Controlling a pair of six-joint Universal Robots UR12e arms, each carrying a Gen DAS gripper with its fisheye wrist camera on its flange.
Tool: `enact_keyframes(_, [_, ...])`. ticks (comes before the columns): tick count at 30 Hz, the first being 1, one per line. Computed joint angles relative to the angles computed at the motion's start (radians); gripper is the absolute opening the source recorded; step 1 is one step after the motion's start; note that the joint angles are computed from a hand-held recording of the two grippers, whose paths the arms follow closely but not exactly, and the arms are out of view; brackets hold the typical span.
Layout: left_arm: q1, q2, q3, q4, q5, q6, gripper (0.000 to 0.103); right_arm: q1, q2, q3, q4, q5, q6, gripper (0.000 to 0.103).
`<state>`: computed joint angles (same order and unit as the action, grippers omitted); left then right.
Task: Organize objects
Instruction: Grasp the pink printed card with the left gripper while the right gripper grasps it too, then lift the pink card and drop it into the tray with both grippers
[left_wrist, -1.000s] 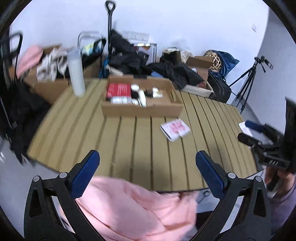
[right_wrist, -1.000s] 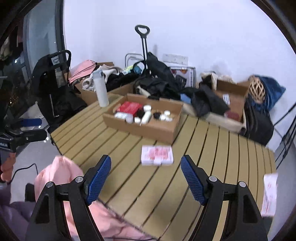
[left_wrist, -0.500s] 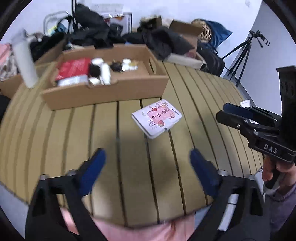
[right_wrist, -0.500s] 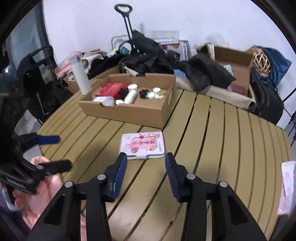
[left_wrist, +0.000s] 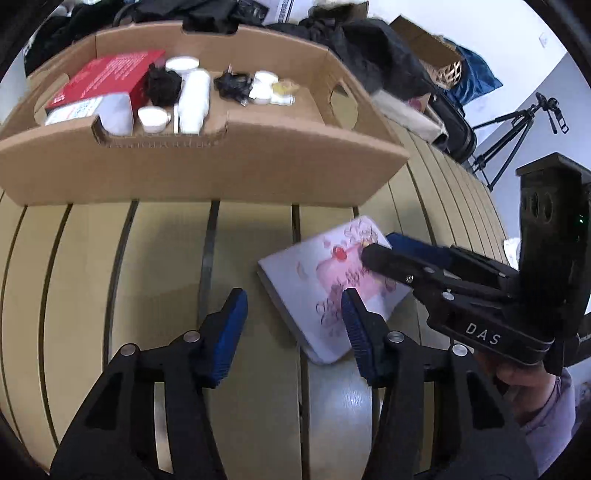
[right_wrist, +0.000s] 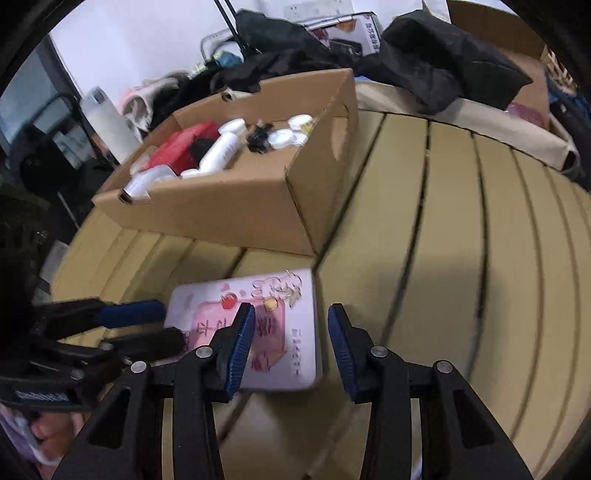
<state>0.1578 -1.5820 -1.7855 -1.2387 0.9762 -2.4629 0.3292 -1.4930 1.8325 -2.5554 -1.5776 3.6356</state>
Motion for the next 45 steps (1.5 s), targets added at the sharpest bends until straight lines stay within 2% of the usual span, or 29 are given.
enact_keyframes(3, [0.001,-0.002,-0.001,0.003,-0.012,0.005,0.045,-0.004,-0.001,0.009,-0.024,0.018,-0.014,0.041])
enact_keyframes(6, [-0.008,0.007,-0.016,0.044,0.007,0.017,0.043,-0.015,-0.006,0.039,-0.091,0.059,0.026,0.041])
enact_keyframes(8, [-0.010,0.009,-0.020,0.045,-0.002,0.023,0.039,-0.006,-0.006,0.045,-0.113,0.038,0.036,0.040])
enact_keyframes(11, [0.003,0.018,-0.041,0.083,-0.034,0.001,0.033,0.009,-0.005,0.032,-0.080,0.005,0.062,0.039])
enact_keyframes(13, [0.013,0.031,-0.054,0.102,-0.037,-0.014,0.030,0.016,-0.007,0.021,-0.052,-0.008,0.092,0.027])
enact_keyframes(14, [0.021,0.039,-0.058,0.098,-0.046,-0.017,0.030,0.023,-0.012,0.018,-0.035,-0.008,0.107,0.025])
enact_keyframes(18, [0.068,0.094,-0.068,0.024,-0.089,0.043,0.024,0.065,-0.040,0.015,-0.017,-0.031,0.121,0.020])
enact_keyframes(21, [0.115,0.145,-0.069,-0.071,-0.129,0.117,0.022,0.122,-0.061,-0.005,0.043,-0.105,0.142,0.019])
enact_keyframes(23, [0.162,0.187,-0.078,-0.130,-0.165,0.180,0.017,0.164,-0.079,-0.007,0.036,-0.155,0.175,0.018])
enact_keyframes(25, [0.193,0.209,-0.076,-0.194,-0.184,0.221,0.013,0.199,-0.094,-0.006,0.026,-0.196,0.205,0.011])
enact_keyframes(26, [0.212,0.214,-0.066,-0.254,-0.195,0.255,0.012,0.215,-0.101,-0.005,0.022,-0.214,0.223,0.010])
enact_keyframes(29, [0.230,0.200,-0.037,-0.362,-0.197,0.291,0.009,0.250,-0.109,-0.015,0.037,-0.253,0.231,0.005])
enact_keyframes(31, [0.237,0.194,-0.024,-0.395,-0.193,0.287,0.009,0.258,-0.106,-0.026,0.051,-0.261,0.240,0.004])
enact_keyframes(35, [0.264,0.212,-0.018,-0.423,-0.236,0.330,0.009,0.280,-0.095,-0.054,0.062,-0.303,0.235,0.003])
enact_keyframes(37, [0.271,0.206,0.000,-0.451,-0.259,0.348,0.008,0.283,-0.095,-0.063,0.060,-0.316,0.227,0.003])
enact_keyframes(40, [0.253,0.177,0.047,-0.455,-0.291,0.335,0.007,0.272,-0.093,-0.082,0.053,-0.323,0.198,0.003])
enact_keyframes(43, [0.213,0.140,0.099,-0.393,-0.315,0.294,0.007,0.241,-0.082,-0.115,0.049,-0.322,0.140,0.003])
enact_keyframes(45, [0.172,0.096,0.153,-0.350,-0.314,0.256,0.007,0.201,-0.073,-0.143,0.045,-0.296,0.108,0.003])
